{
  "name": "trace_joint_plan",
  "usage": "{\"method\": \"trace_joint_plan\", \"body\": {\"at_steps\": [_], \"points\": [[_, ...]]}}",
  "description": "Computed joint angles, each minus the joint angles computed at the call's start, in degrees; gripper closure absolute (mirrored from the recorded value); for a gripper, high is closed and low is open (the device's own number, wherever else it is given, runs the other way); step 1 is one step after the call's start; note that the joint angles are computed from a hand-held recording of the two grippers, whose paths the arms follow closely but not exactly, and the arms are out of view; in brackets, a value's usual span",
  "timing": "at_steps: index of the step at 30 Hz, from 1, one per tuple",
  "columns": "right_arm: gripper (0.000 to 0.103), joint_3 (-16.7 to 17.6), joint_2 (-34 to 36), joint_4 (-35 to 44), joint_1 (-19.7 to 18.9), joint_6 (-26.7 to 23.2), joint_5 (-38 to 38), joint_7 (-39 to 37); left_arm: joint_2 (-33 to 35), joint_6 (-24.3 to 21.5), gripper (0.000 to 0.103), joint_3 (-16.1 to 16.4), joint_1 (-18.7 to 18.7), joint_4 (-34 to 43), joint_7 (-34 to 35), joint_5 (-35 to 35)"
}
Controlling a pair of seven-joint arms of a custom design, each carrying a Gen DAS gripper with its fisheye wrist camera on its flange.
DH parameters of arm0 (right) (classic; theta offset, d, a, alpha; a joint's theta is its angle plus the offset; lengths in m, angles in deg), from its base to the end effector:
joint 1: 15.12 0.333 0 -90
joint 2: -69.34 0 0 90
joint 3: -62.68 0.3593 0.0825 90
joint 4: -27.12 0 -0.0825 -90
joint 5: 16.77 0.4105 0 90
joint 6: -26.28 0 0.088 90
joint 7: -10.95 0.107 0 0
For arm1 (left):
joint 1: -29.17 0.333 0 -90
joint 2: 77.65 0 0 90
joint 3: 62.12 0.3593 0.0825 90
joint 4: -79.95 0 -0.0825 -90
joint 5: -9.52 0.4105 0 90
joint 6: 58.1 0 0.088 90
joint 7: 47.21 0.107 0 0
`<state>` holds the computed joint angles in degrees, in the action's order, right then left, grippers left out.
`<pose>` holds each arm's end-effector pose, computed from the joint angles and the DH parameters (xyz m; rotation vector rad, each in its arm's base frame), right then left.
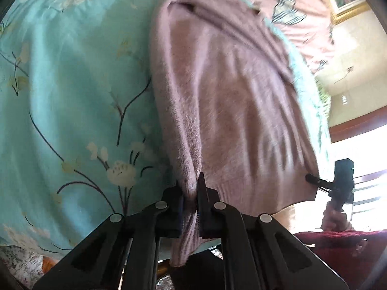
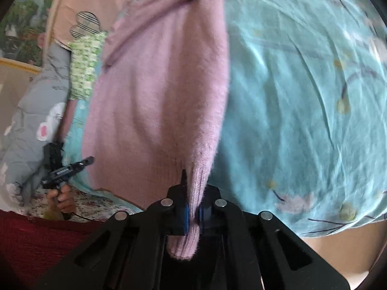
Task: Fold small clothes
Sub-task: 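Grasp the ribbed hem with the left gripper while the right gripper grasps the hem, then lift the hem with both grippers and fold it toward the collar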
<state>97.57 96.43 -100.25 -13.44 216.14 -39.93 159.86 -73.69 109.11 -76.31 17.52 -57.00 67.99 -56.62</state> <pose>0.4882 0.3854 0.2996 -1.6008 1.7956 0.2430 0.4997 -0.1784 0.3390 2.2490 -1.8437 0.9366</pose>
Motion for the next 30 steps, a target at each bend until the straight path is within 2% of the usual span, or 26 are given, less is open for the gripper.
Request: {"method": "trace_joint_plan", "body": {"at_steps": [3, 4, 6, 10, 15, 19, 22, 25, 27, 30], "points": [[0.097, 1.30, 0.13, 0.28, -1.56, 2.67, -1.44, 0.12, -0.42, -0.47, 0.097, -0.04, 0.25, 1.28, 2.05, -3.01], [0.097, 1.30, 0.22, 0.12, -1.88, 4.95, -1.93, 0.94, -1.11, -0.80, 0.097, 0.09, 0.49, 1.06, 3.81, -4.91], [0.097, -0.08, 0.10, 0.16, -1.09, 9.26, -2.37, 2.56, -1.71, -1.03, 0.097, 0.48, 0.65, 2.62, 7.40, -9.32], [0.097, -5.24, -1.30, 1.97, 3.25, 15.03, -1.44, 3.72, -1.61, -0.99, 0.097, 1.39, 0.81, 6.85, 11.80, -13.32], [0.097, -12.49, -2.30, 6.89, 8.30, 17.04, 0.07, 4.03, 3.30, -0.47, 0.097, 1.73, 2.34, 17.48, 16.24, -14.02], [0.097, -16.58, 0.27, 13.22, 9.09, 18.29, -0.44, 6.88, 9.49, 1.06, 0.097, 1.39, 4.19, 27.08, 15.02, -9.42], [0.097, -19.67, 3.42, 21.22, 10.41, 14.69, -1.59, 7.98, 16.11, 1.16, 0.098, 1.76, 5.41, 35.82, 8.71, -2.91], [0.097, -16.55, 8.61, 30.85, 6.35, 8.83, -7.62, 10.55, 23.81, -0.14, 0.098, 4.88, 3.99, 45.59, -3.04, 8.76], [0.097, -10.70, 13.95, 38.60, 1.97, 3.73, -10.92, 9.45, 27.54, -2.07, 0.098, 7.95, 2.48, 50.48, -9.01, 14.57], [0.097, -3.04, 21.99, 49.50, -1.61, -3.98, -11.43, 3.64, 33.87, -5.64, 0.098, 11.47, 0.88, 59.33, -17.74, 22.79]]}}
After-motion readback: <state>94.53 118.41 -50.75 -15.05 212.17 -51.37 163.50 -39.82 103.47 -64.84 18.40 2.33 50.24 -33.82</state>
